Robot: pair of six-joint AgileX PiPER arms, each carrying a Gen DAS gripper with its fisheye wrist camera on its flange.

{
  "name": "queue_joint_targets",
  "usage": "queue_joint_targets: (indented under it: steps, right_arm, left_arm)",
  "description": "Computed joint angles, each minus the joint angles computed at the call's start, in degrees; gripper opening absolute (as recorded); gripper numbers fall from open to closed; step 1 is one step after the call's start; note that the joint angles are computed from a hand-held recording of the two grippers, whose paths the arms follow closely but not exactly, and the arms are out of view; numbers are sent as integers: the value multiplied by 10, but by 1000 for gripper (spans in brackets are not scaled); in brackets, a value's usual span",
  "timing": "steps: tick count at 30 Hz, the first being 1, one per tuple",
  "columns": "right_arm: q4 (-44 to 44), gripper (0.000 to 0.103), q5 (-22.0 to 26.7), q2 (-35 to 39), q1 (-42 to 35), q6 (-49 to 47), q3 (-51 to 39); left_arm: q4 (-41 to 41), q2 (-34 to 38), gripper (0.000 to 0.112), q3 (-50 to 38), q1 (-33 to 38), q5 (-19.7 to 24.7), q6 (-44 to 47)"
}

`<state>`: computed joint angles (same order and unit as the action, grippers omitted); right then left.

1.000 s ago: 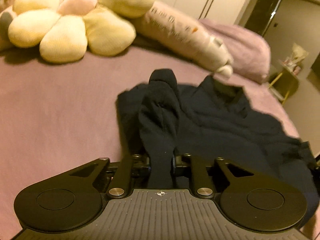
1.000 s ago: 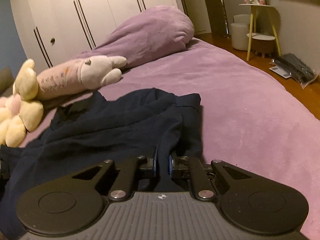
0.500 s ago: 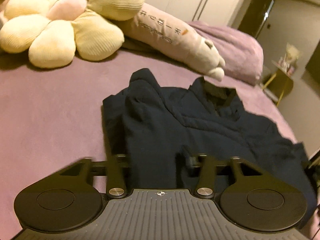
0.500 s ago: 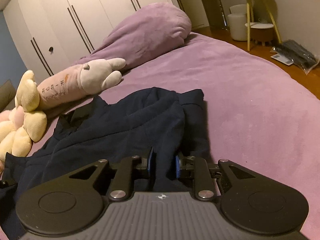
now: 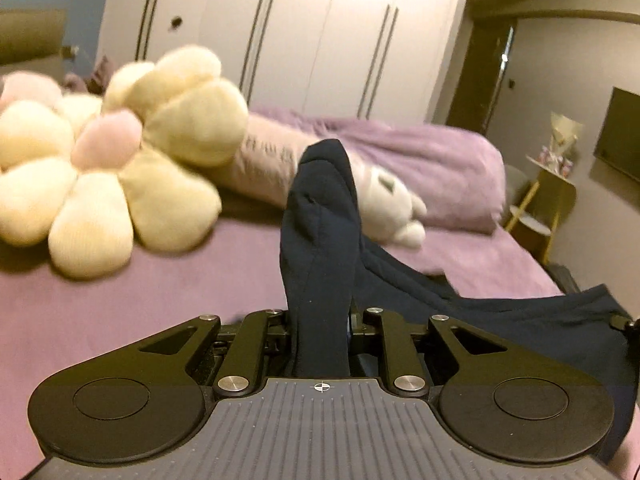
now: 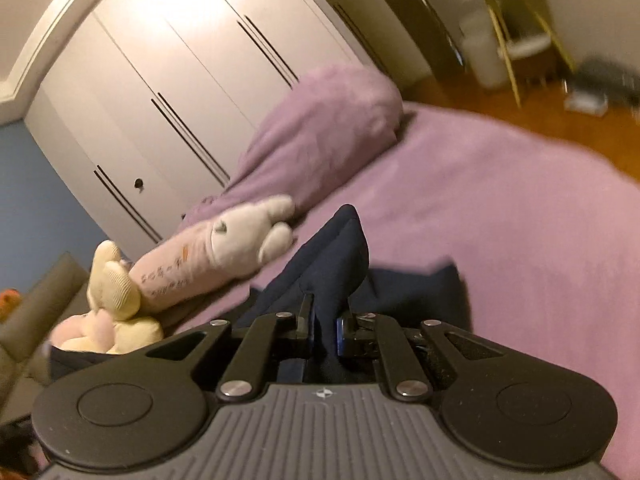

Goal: Fold large clothes

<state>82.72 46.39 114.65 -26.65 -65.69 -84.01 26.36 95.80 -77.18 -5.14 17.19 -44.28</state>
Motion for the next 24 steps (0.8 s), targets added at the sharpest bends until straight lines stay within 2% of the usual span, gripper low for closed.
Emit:
queue_joint_targets:
  steps: [4,7,8,13,15,16,18,20,22,24]
  right_arm:
    - [-8,9,-118,-4,73,-8,-60]
    - [-11,9,-194,23,124,-32,-114]
    - [-20,9,-212,39,137,-29,-133]
    - [-140,9,-304,132,189,85,-208]
    - [-212,10,-355,161,209,126,-214]
    - [-264,10,-365,177,212,167,-220]
    - [-298,13,-358,205,208,204,-237]
    - [-263,16,-331,231,195,193,-259]
    - [-191,19,-283,264,171,164,-288]
    - [-153,20,-209,297,142,186,-338]
  left_arm:
    - [151,74,20,-94,-5,36,-152]
    - [280,138,22,-139,-17,77,-288]
    - [301,160,22,-153,-21,92,-317]
    - [411,269,26,-185,-45,148,-446]
    - [433,293,39,-182,-48,152,-462]
    - [418,302,42,-181,-41,140,-461]
    - [429,305,58,-157,-24,99,-512]
    - [430,307,70,-142,-5,67,-554]
    - [470,304,74,-115,13,25,-627]
    - [495,297,77,-101,21,5,-668]
